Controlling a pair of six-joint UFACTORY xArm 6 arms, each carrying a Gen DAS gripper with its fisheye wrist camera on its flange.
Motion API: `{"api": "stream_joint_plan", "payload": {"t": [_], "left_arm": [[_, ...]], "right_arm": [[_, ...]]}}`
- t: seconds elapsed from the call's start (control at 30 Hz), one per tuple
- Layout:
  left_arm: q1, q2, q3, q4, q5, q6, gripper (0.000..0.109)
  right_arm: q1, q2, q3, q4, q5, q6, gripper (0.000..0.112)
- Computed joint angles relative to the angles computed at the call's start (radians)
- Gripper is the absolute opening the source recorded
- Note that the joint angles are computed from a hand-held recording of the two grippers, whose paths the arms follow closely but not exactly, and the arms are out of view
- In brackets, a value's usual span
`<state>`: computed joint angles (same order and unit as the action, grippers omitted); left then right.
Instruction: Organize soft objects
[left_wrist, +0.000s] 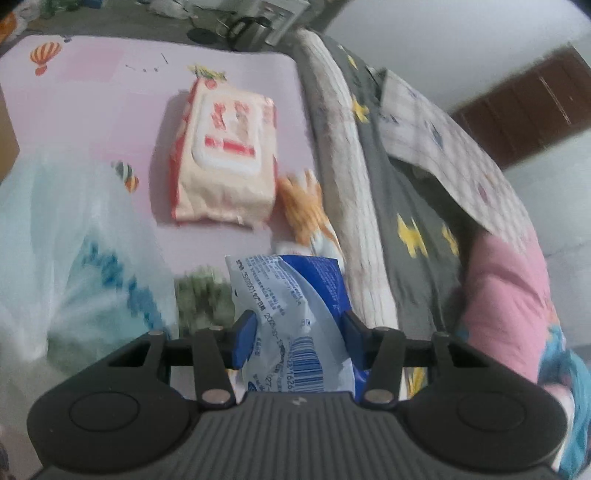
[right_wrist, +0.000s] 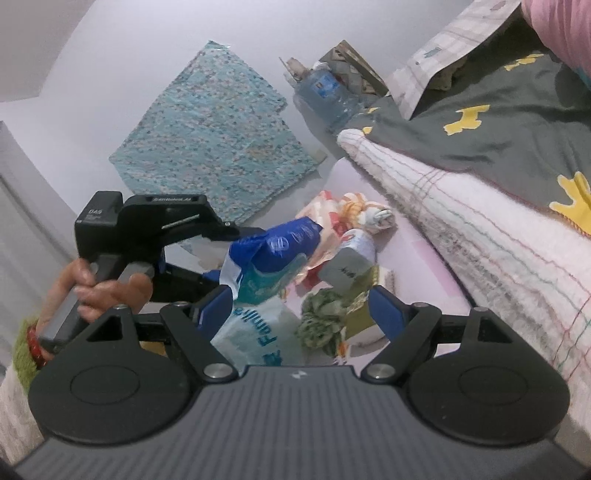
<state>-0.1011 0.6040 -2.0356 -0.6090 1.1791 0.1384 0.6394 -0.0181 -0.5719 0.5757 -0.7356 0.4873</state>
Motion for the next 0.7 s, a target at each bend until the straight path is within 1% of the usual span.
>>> {"api": "stream_joint_plan", "payload": {"t": [0.13,0.2,0.3,0.37,0.5,0.63,0.7], "left_arm": [[0.016,-0.163,0.235,-0.037,-0.003,0.113,0.051],[0.026,-0.228,0.331,-0.044,0.005,0.158,0.051],[0.034,-0.324,0.475,-0.038,-0.004,0.217,0.051],[0.029,-0.393,0.582,-0.026,-0.044,0.259,0.051],[0.005,-0.500,0.769,0.011,-0.153,0.331,0.052],[0.005,-0.549,0.901,0.021,-0.228,0.353,0.052],[0.018,-0.565,0.946,-0.003,-0.241,0.383,0.051]], "right_arm": [[0.049,-0.037,0.059,-0.008,-0.029,0.044,0.081],[0.082,-0.056,0.100,-0.005,-0.040,0.075,0.081],[0.158,-0.078,0.161,0.056,-0.051,0.103,0.081],[0.224,-0.086,0.186,0.140,-0.050,0.086,0.081],[0.342,-0.077,0.218,0.290,-0.072,0.077,0.081],[0.428,-0.067,0.245,0.383,-0.103,0.094,0.081],[0.462,-0.072,0.253,0.427,-0.114,0.082,0.081]]}}
